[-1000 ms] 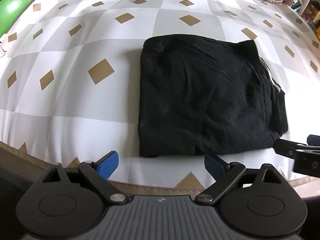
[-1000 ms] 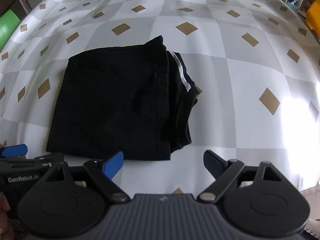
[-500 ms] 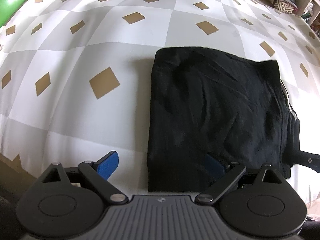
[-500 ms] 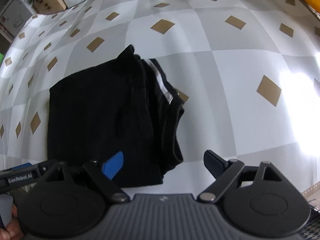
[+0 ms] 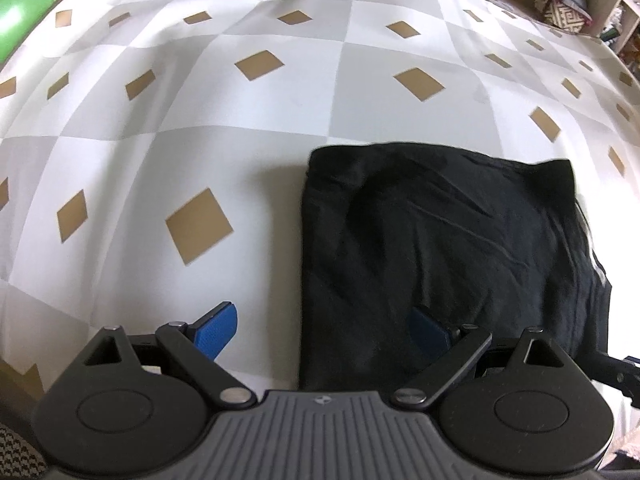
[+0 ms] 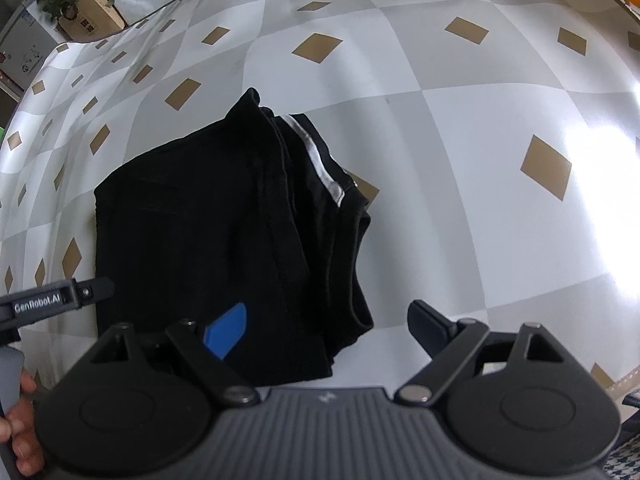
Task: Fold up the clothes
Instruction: 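Lower both open grippers onto the edge of the folded black T-shirt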
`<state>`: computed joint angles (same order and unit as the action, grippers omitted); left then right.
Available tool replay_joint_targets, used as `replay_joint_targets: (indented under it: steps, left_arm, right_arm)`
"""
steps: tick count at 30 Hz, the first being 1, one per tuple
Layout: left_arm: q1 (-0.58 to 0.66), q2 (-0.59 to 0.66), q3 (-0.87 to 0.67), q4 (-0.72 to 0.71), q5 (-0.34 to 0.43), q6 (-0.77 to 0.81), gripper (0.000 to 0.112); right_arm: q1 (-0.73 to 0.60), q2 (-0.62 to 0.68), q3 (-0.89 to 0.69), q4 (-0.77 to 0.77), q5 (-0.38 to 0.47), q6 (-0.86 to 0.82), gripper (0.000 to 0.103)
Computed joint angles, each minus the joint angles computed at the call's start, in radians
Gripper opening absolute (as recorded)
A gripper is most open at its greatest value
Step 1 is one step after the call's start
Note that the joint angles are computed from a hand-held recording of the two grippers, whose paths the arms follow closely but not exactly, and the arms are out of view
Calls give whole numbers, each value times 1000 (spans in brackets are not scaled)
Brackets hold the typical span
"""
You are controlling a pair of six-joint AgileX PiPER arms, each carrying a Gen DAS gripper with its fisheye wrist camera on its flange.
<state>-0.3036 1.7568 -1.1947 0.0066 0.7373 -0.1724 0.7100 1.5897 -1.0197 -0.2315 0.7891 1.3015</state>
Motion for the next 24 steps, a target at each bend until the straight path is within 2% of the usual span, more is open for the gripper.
replay_joint_targets:
  steps: [24]
  left_arm:
    - [38, 100, -101, -72, 17, -1, 93]
  right_arm:
    - [2, 93, -44, 48, -14, -62, 88]
